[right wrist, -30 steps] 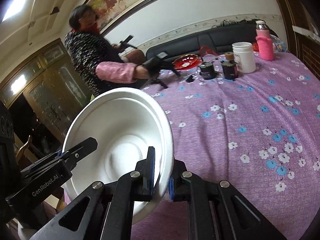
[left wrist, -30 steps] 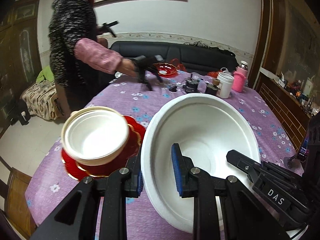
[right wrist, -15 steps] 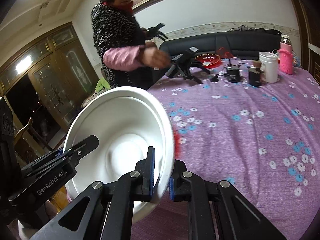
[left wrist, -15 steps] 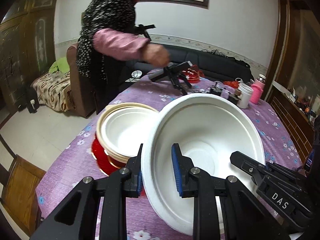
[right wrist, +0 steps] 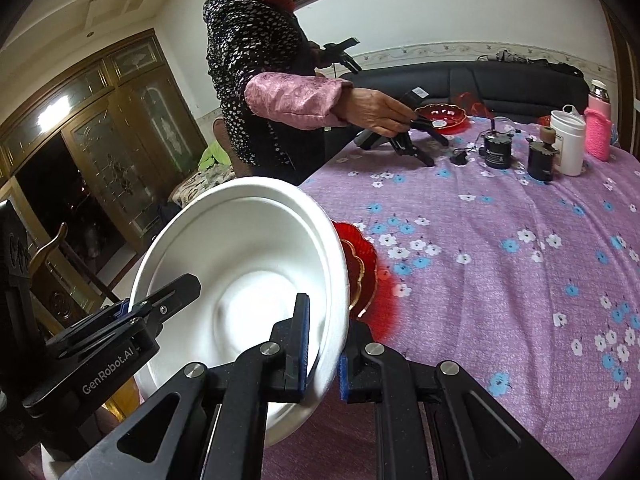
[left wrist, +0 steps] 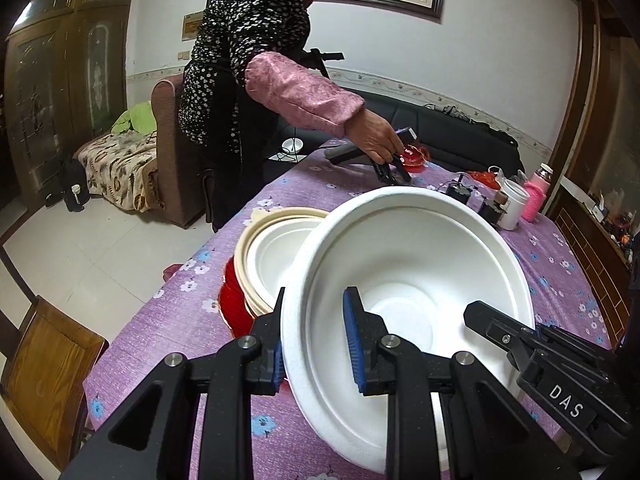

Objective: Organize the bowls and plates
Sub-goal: 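Lift the white bowl and carry it over the bowl stack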

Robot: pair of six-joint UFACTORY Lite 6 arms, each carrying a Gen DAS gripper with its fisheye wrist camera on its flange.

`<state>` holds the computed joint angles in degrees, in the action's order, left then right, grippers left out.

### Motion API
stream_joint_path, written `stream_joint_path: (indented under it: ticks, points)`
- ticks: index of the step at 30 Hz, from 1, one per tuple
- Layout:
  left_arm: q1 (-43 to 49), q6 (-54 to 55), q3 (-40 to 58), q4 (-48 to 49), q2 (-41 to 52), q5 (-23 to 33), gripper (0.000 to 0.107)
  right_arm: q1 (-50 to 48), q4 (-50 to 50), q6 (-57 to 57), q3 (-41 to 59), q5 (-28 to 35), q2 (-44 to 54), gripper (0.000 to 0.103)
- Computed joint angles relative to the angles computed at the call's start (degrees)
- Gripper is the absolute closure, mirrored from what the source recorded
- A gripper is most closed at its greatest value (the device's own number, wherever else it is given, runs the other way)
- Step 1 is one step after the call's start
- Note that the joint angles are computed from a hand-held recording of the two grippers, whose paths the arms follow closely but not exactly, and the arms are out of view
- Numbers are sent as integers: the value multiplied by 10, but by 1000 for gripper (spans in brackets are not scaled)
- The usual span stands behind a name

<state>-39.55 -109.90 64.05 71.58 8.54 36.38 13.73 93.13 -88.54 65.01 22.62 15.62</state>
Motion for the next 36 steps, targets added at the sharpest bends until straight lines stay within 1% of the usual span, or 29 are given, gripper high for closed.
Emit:
stream_joint_path:
  ticks: [6, 12, 18, 29, 33, 36]
  points:
    - [22, 0, -11, 14, -9, -6, 83, 20, -31, 36, 35, -15, 19, 90]
    - [44, 14, -11, 25, -14, -3, 83, 37, -92, 106, 95, -21, 54, 90]
    - [87, 38, -9, 32, -15, -26, 83, 55, -150, 176, 156, -31, 90, 90]
    - [152, 83, 33, 30, 33, -65, 83, 81, -311, 352, 290, -42, 176, 90]
    - [172, 117, 71, 15, 67, -71, 83, 89, -397, 441, 355, -41, 219, 90]
    - [185, 154, 115, -8, 107, -72, 83, 94, -480, 526, 418, -34, 263, 90]
